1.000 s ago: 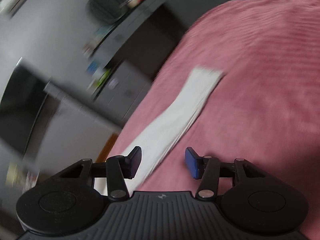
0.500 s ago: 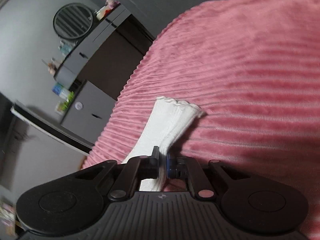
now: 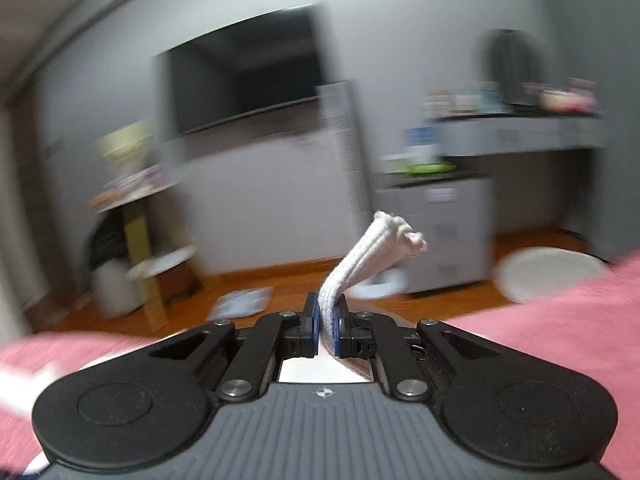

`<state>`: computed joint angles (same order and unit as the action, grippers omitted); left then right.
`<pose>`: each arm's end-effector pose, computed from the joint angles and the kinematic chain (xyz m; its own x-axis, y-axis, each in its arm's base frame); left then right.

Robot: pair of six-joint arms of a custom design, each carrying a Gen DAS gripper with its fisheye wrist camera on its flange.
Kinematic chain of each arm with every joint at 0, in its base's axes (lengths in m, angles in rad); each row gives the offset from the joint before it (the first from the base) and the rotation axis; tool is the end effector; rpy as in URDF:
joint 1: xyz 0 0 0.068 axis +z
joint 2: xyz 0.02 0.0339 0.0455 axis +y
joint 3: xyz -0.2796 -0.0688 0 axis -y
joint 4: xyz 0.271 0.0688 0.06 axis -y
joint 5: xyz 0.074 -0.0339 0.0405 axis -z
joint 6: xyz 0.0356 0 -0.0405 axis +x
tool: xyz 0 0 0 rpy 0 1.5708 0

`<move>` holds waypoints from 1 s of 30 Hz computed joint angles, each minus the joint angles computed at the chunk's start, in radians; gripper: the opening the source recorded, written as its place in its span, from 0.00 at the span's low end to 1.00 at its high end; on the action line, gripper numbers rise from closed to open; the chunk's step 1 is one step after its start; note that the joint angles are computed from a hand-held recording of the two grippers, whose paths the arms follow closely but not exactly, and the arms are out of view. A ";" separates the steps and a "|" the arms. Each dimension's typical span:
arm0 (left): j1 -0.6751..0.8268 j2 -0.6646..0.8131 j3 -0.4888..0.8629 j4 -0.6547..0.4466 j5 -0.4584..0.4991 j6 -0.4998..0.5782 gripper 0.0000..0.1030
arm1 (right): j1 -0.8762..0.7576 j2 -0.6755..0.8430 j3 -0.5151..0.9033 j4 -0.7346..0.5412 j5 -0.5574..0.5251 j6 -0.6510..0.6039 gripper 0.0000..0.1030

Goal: Fold small clothes

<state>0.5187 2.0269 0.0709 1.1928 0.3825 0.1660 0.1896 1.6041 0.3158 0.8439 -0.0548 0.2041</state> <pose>0.1579 0.0749 0.0169 -0.6294 -0.1827 -0.7553 -0.1234 0.9831 -0.1350 0.2563 0.0512 0.1023 -0.4614 0.1175 -0.8794 -0.1463 0.9675 0.2061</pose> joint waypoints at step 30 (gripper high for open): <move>-0.169 0.046 0.615 -0.852 0.365 -0.312 0.10 | 0.180 0.367 -0.192 0.343 0.167 0.689 0.30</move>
